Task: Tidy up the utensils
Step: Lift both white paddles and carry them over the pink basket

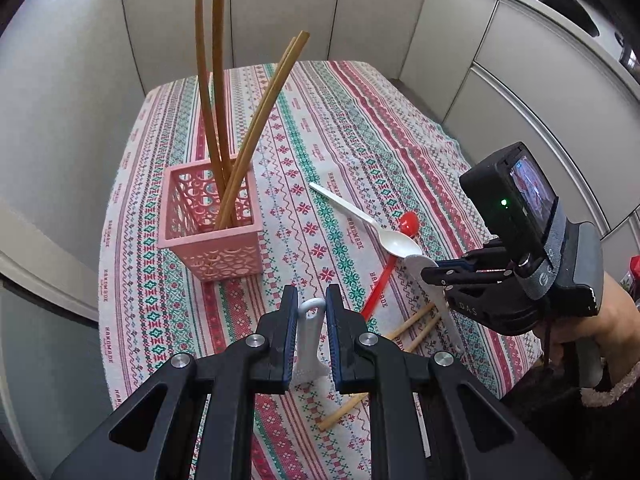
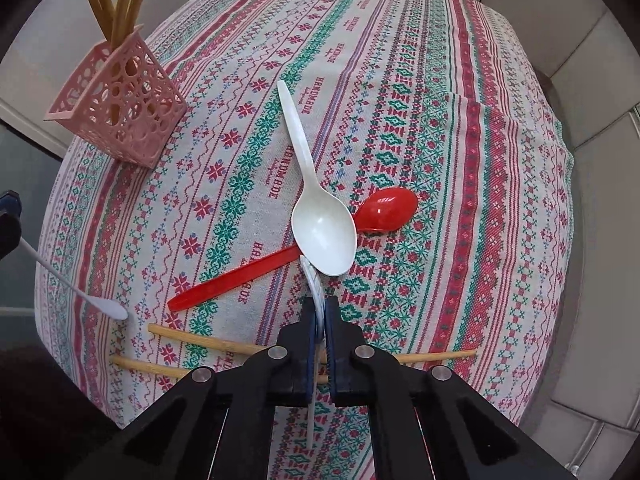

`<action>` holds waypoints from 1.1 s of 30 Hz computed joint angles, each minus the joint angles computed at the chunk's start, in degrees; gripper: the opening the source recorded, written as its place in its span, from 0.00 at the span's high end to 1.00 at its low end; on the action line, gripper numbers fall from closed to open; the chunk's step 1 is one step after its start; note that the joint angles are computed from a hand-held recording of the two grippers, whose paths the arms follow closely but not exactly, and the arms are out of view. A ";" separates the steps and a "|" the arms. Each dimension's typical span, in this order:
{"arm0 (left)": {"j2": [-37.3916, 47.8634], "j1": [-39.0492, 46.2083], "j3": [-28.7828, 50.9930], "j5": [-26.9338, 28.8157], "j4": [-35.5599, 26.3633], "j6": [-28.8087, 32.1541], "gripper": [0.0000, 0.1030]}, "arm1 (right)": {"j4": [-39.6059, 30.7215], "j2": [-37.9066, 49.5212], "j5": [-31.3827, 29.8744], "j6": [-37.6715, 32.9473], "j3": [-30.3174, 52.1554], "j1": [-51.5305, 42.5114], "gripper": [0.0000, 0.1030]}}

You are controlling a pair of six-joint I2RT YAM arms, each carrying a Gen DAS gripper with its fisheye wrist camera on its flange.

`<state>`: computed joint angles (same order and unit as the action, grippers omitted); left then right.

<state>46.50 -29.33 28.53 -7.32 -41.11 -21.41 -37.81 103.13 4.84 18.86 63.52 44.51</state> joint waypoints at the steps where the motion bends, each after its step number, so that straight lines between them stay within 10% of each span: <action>1: -1.24 -0.27 0.42 -0.44 -0.81 0.00 0.86 | -0.25 -2.60 0.37 0.79 -1.25 0.77 0.96; 19: -16.05 9.71 15.19 -0.47 -10.45 5.08 0.86 | 10.76 -21.17 9.68 9.20 -1.72 7.88 0.96; 33: 3.55 25.41 12.87 4.17 4.28 10.33 0.86 | 21.38 -14.90 10.56 10.67 4.27 10.10 0.96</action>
